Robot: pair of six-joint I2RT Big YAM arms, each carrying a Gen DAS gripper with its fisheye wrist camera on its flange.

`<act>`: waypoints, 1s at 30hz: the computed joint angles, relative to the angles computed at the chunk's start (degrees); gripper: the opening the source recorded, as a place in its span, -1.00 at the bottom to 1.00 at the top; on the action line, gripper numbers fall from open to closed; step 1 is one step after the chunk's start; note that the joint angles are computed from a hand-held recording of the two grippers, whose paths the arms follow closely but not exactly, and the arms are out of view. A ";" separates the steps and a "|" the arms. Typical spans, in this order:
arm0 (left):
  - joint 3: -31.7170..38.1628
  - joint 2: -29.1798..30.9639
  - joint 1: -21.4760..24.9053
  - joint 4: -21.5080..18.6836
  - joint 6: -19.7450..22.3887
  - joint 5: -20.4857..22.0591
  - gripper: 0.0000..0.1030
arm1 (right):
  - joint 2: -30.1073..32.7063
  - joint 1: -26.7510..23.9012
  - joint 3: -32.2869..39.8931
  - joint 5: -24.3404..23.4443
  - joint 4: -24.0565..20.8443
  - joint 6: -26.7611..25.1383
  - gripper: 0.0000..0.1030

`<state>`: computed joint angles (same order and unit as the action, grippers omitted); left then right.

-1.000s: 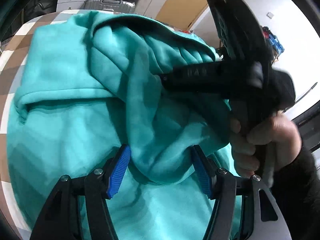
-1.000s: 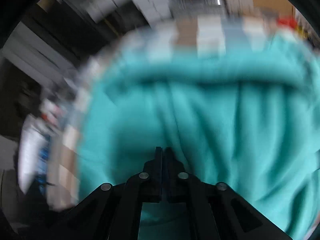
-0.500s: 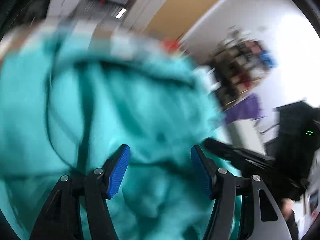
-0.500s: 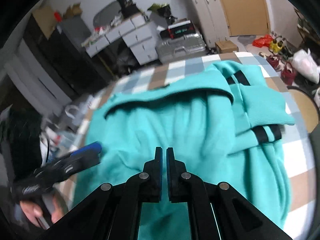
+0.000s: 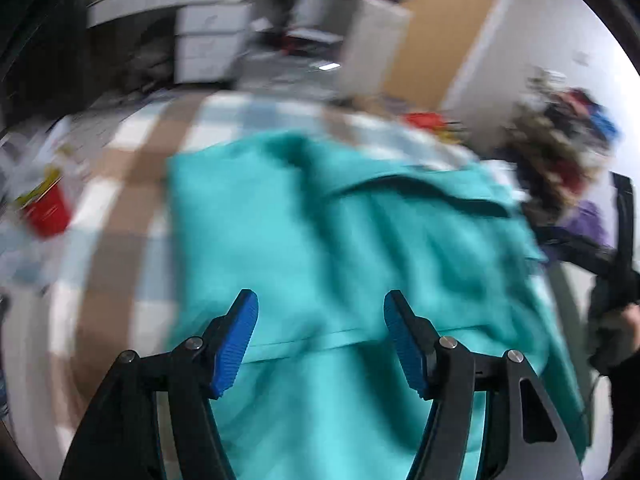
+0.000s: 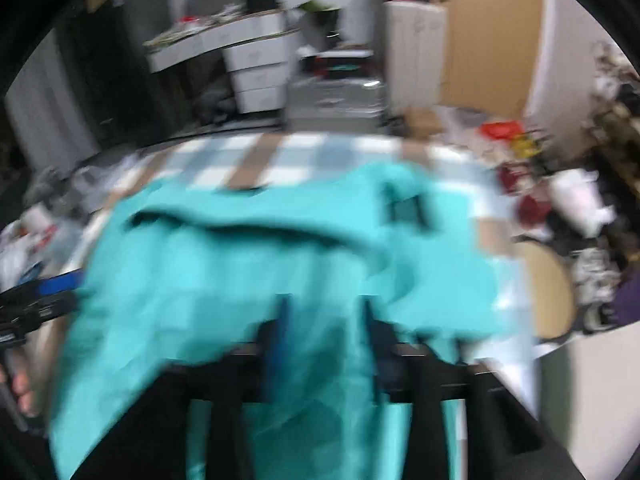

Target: Fold large clothes

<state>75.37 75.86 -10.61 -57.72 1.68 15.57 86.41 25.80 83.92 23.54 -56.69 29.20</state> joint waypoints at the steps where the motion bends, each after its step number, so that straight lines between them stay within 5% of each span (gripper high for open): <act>1: 0.19 0.10 0.52 -0.40 -1.40 -3.22 0.18 | 1.20 -1.08 0.65 0.88 -0.96 -0.25 0.23; 3: -0.55 -0.25 1.26 1.19 -2.67 -6.70 0.18 | 4.54 -3.73 2.41 -0.23 -4.40 1.11 0.24; 5: -0.10 1.20 2.06 -0.47 -0.74 -4.54 0.18 | 6.88 -6.93 2.22 -7.57 -6.43 3.48 0.24; 7: 0.88 2.89 0.15 -2.52 0.47 -2.86 0.17 | 7.08 -7.00 0.92 -8.28 -4.23 1.34 0.27; 10: -1.42 2.69 -5.89 1.53 6.80 -13.11 -0.12 | 7.86 -5.68 0.95 -6.62 -4.60 -3.19 0.20; 14: -2.69 3.99 -10.29 4.14 10.34 -21.71 -0.13 | 6.84 -5.37 0.01 -5.60 -5.94 -5.05 0.19; 19: 1.87 7.75 -9.00 1.34 11.26 -19.60 -0.11 | 5.95 -5.43 0.06 -5.69 -7.28 -5.67 0.00; 22: 4.08 9.81 -9.24 1.07 12.83 -20.78 -0.10 | 6.62 -4.84 2.49 -5.09 -10.10 -2.37 -0.09; 27: 13.87 16.88 -7.97 -5.76 14.34 -21.35 -0.04 | 9.16 -4.96 6.88 -5.75 -14.45 4.80 -0.10; 30: 13.63 15.93 -8.82 -6.56 14.29 -23.54 -0.05 | 8.33 -4.39 5.77 -4.85 -12.91 5.30 -0.10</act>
